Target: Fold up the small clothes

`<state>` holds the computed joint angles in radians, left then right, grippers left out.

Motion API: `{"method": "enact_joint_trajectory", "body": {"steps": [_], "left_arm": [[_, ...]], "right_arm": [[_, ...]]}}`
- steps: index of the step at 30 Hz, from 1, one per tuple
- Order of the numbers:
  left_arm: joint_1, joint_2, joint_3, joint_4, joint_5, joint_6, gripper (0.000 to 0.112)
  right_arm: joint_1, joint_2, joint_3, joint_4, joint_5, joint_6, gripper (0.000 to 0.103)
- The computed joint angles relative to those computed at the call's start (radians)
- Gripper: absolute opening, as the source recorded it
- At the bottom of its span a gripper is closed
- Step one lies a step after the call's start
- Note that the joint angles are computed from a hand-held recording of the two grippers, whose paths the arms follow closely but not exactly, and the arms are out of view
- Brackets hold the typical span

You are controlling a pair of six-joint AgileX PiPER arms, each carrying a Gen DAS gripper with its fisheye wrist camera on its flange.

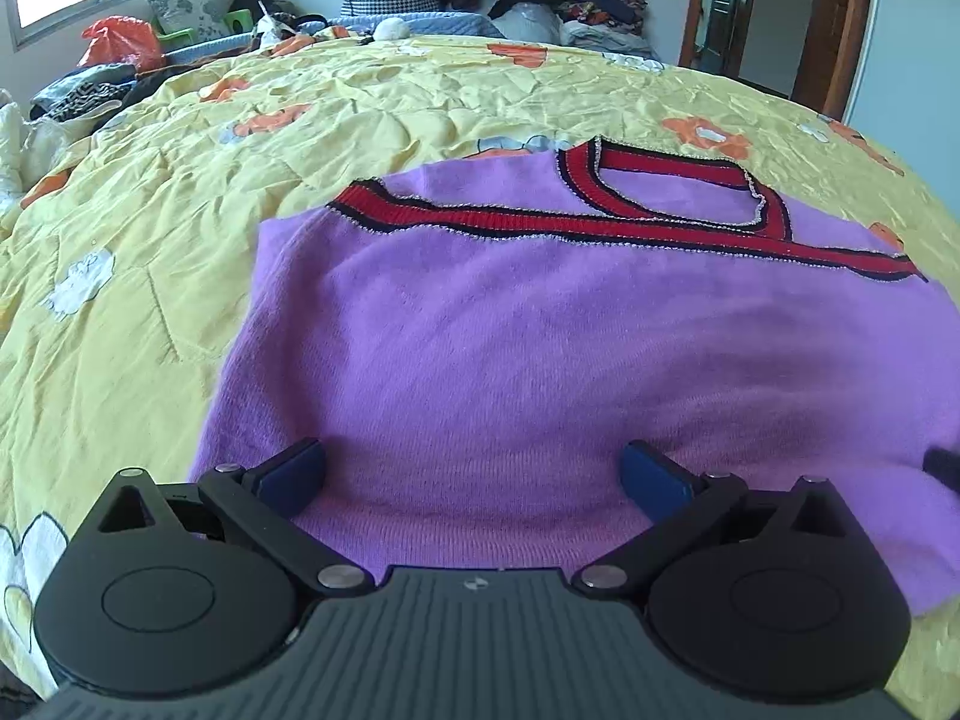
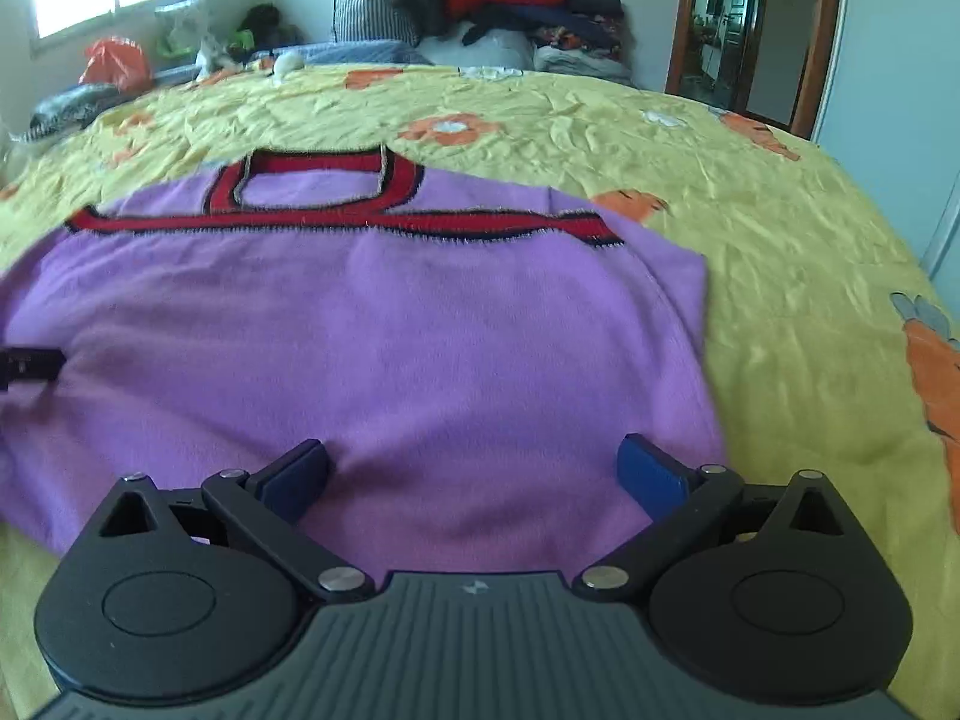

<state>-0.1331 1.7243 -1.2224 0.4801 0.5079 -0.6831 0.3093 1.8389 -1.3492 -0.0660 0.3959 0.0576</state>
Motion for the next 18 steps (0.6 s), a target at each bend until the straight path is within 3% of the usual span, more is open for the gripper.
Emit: {"method": "enact_joint_trajectory", "body": {"steps": [6, 9, 15, 18], "left_arm": [[-0.002, 0.009, -0.031, -0.028, 0.043, 0.027, 0.103], [0.003, 0.012, -0.041, -0.053, 0.051, 0.058, 0.103], [0.013, 0.012, -0.04, -0.081, 0.041, 0.094, 0.103], [0.013, 0.005, -0.026, -0.082, 0.027, 0.102, 0.103]], "right_arm": [[-0.014, 0.021, -0.094, 0.105, 0.063, -0.092, 0.103], [0.0, 0.095, -0.214, 0.068, 0.091, -0.09, 0.103], [-0.001, 0.299, -0.543, 0.09, 0.258, -0.109, 0.103], [-0.049, 0.301, -0.502, 0.127, 0.218, -0.122, 0.103]]}}
